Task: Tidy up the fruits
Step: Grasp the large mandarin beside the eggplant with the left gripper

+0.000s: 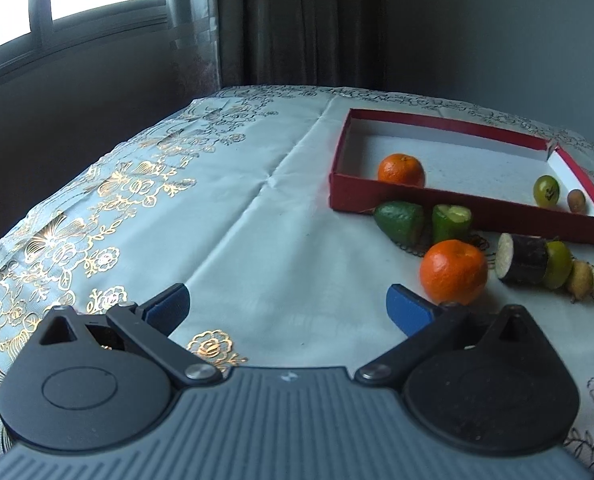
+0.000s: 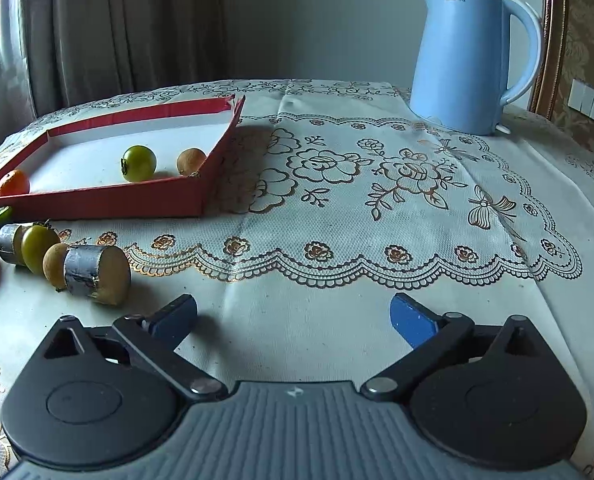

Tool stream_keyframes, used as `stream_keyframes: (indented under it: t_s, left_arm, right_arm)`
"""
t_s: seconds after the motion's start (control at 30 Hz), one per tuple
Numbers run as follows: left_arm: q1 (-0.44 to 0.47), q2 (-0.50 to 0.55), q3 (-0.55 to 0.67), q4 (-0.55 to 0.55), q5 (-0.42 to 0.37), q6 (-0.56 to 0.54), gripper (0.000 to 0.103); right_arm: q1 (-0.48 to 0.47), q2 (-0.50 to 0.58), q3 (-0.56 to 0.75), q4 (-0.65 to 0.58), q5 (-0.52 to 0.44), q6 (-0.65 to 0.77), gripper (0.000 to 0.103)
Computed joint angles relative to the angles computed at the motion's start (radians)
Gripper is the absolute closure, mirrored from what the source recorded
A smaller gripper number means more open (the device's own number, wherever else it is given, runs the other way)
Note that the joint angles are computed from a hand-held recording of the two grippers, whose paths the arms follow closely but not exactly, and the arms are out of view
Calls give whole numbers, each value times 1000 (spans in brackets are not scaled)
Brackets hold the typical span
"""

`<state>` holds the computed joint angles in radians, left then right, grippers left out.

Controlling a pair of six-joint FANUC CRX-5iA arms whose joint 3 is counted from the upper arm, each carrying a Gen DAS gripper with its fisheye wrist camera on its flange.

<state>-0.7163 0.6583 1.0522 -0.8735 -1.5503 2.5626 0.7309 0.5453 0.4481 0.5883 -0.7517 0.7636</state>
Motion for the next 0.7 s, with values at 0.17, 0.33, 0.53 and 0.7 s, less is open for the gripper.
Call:
stream_keyframes:
  t_s: [0.17,0.33,0.53,0.7]
  left_arm:
    - [-10,90,161,-13,-6,-106,0]
    - [-8,157,255,1,25,-182,0]
    - [10,154,225,54,93,-191,0]
    - [14,135,178,63,137,-164,0]
  right_arm:
    - [0,-2,-3,1,2,0,0]
    - [0,-2,-3,1,2,-1,0]
    - [0,-2,-5,2,4,-1,0]
    - [0,-3,-6,3,5,-2,0]
